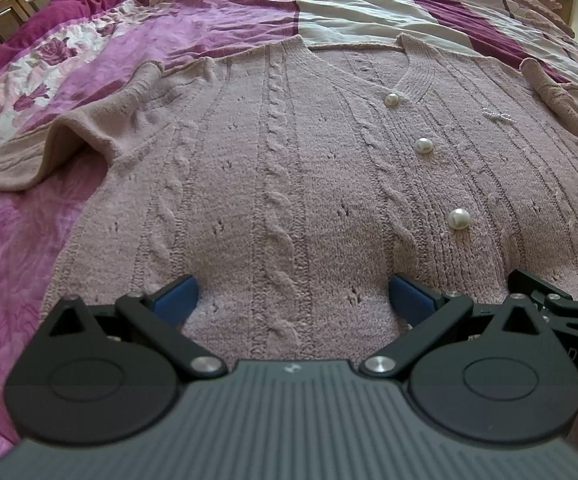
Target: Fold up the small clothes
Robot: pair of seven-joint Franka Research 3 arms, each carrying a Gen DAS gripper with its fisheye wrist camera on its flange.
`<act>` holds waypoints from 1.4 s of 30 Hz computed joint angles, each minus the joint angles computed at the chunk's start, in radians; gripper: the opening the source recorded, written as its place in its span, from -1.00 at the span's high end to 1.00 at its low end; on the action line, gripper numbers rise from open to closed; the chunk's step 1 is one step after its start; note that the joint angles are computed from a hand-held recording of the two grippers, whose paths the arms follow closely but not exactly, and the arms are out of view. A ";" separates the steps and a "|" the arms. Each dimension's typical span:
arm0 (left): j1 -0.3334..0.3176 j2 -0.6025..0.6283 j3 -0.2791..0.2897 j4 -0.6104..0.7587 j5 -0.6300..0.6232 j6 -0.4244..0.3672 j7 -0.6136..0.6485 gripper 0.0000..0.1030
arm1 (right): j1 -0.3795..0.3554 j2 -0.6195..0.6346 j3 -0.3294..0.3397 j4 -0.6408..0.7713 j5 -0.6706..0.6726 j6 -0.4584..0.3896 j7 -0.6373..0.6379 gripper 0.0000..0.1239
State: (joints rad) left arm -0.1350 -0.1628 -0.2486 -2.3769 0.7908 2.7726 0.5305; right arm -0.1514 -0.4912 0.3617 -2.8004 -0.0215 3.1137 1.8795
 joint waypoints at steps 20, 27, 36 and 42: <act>0.000 -0.001 0.000 -0.001 0.005 0.000 -0.004 -1.00 | -0.003 -0.003 0.004 -0.003 -0.002 0.003 0.002 -0.66; 0.000 -0.001 -0.001 -0.001 0.008 0.000 -0.007 -1.00 | -0.006 -0.002 0.007 -0.003 -0.002 0.006 0.003 -0.66; 0.000 -0.001 -0.001 -0.002 0.010 0.000 -0.009 -1.00 | -0.010 -0.002 0.010 -0.004 -0.002 0.008 0.003 -0.66; 0.000 -0.001 0.000 -0.002 0.009 0.000 -0.006 -1.00 | -0.022 -0.002 0.026 -0.012 0.001 0.029 0.008 -0.66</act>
